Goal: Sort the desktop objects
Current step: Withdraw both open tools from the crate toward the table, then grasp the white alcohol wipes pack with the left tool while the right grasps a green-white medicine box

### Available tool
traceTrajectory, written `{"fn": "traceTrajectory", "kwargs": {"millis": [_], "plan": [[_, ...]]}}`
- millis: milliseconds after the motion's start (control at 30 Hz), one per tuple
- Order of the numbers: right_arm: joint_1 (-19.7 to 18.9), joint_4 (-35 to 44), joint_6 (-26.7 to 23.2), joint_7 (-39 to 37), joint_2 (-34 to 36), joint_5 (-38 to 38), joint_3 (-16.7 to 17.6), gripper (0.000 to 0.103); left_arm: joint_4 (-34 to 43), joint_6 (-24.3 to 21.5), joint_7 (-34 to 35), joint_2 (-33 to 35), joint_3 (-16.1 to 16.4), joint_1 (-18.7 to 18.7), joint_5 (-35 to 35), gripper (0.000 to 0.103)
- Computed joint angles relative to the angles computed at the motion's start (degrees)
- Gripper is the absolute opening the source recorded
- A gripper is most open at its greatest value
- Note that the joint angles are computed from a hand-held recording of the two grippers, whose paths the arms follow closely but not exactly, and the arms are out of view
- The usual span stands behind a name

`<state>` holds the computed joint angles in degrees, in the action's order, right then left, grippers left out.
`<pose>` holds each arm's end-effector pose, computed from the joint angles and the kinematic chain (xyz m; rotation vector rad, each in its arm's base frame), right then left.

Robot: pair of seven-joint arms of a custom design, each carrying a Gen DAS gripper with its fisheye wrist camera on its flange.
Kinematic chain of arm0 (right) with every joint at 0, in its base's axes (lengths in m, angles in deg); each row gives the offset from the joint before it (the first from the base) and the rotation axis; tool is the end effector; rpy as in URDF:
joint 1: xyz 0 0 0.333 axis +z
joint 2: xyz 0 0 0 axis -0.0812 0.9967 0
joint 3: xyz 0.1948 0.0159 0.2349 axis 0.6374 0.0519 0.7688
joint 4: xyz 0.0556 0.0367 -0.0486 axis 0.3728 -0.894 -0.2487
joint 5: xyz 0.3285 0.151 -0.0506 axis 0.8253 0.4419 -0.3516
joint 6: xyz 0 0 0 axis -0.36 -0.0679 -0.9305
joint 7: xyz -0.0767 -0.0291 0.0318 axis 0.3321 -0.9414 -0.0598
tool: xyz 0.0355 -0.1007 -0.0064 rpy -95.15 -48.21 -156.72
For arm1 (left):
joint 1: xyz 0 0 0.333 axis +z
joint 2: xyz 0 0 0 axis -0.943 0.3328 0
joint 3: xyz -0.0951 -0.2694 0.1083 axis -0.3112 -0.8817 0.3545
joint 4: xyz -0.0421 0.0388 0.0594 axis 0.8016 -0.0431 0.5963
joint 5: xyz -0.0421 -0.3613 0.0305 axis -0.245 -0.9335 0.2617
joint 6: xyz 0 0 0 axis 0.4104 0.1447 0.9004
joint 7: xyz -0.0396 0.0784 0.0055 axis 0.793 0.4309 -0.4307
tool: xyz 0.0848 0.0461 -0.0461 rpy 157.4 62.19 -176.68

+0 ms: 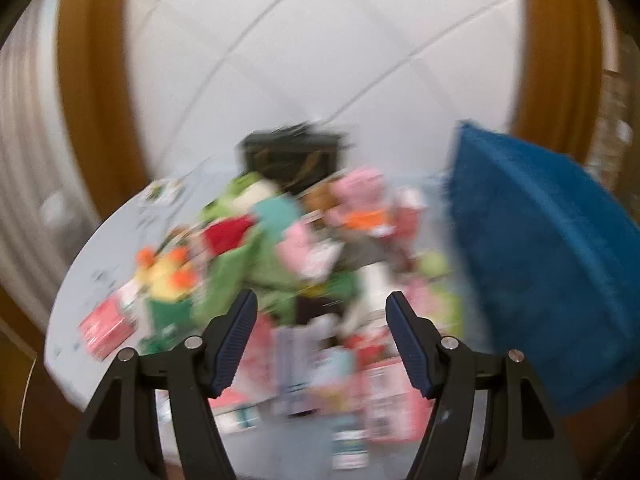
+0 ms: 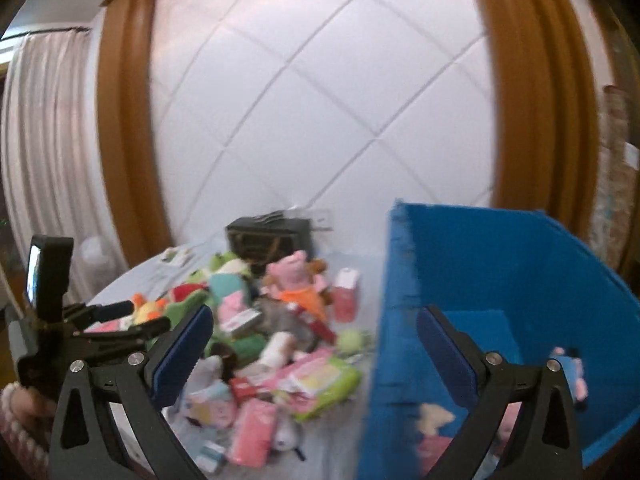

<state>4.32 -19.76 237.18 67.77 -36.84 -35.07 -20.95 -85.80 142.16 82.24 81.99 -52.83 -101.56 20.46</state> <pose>0.5907 0.0895 0.6829 -1.7609 1.0371 -0.6367 0.4962 -0.3543 0.6241 -2.1523 0.9459 -0.5154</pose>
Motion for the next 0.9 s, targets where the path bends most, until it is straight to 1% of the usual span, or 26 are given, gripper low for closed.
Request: {"fn": "traceTrajectory", "kwargs": {"millis": [133, 233, 267, 300, 400, 433, 567, 600, 633, 667, 767, 867, 900], "plan": [[1.78, 0.84, -1.5, 3.36, 2.42, -4.31, 1.23, 0.103, -17.9, 1.14, -6.3, -11.23, -0.42, 4.48, -7.79, 0.066], [2.82, 2.45, -3.26, 8.51, 5.55, -9.13, 1.61, 0.103, -29.22, 3.74, -9.02, -18.02, -0.86, 7.96, -13.82, 0.066], [3.26, 3.01, -4.1, 10.79, 6.73, -11.34, 1.59, 0.103, -31.85, 4.38, -9.65, -19.47, -1.04, 8.89, -15.52, 0.066], [3.51, 2.36, -4.12, 11.99, 6.84, -12.53, 1.72, 0.103, -35.27, 5.82, -10.42, -21.37, -0.97, 9.88, -17.51, 0.066], [4.49, 2.1, -5.6, 16.76, 8.65, -17.58, 1.66, 0.103, -44.66, 12.49, -12.0, -26.08, -0.45, 12.59, -22.37, 0.066], [4.56, 1.83, -6.03, 17.69, 8.93, -18.61, 1.65, 0.103, -47.86, 15.71, -12.14, -27.49, -0.15, 13.44, -23.49, 0.066], [5.64, -0.53, -7.08, 22.11, 9.5, -24.12, 1.35, 0.103, -55.74, 26.06, -13.38, -29.3, 0.26, 16.79, -25.95, 0.066], [5.77, -1.09, -7.45, 22.75, 9.55, -24.87, 1.43, 0.103, -56.68, 27.97, -13.6, -29.21, 0.29, 17.58, -26.35, 0.066], [5.93, -1.89, -7.75, 23.46, 9.44, -25.6, 1.48, 0.103, -58.46, 31.3, -14.07, -29.29, 0.54, 18.42, -26.39, 0.066], [6.14, -2.69, -8.29, 24.43, 9.35, -26.55, 1.41, 0.103, -59.37, 33.09, -14.19, -29.06, 0.53, 19.12, -26.48, 0.066], [6.62, -3.92, -9.16, 26.76, 9.38, -28.63, 1.36, 0.103, -59.96, 36.64, -12.59, -26.53, 0.81, 20.55, -27.4, 0.066], [6.47, -6.22, -9.52, 27.79, 8.37, -28.59, 1.59, 0.103, -60.65, 38.07, -10.05, -23.9, 0.85, 20.89, -29.16, 0.066], [6.46, -7.02, -9.84, 28.04, 7.96, -28.51, 1.68, 0.103, -60.63, 37.45, -9.25, -23.18, 0.66, 20.79, -29.61, 0.066]]}}
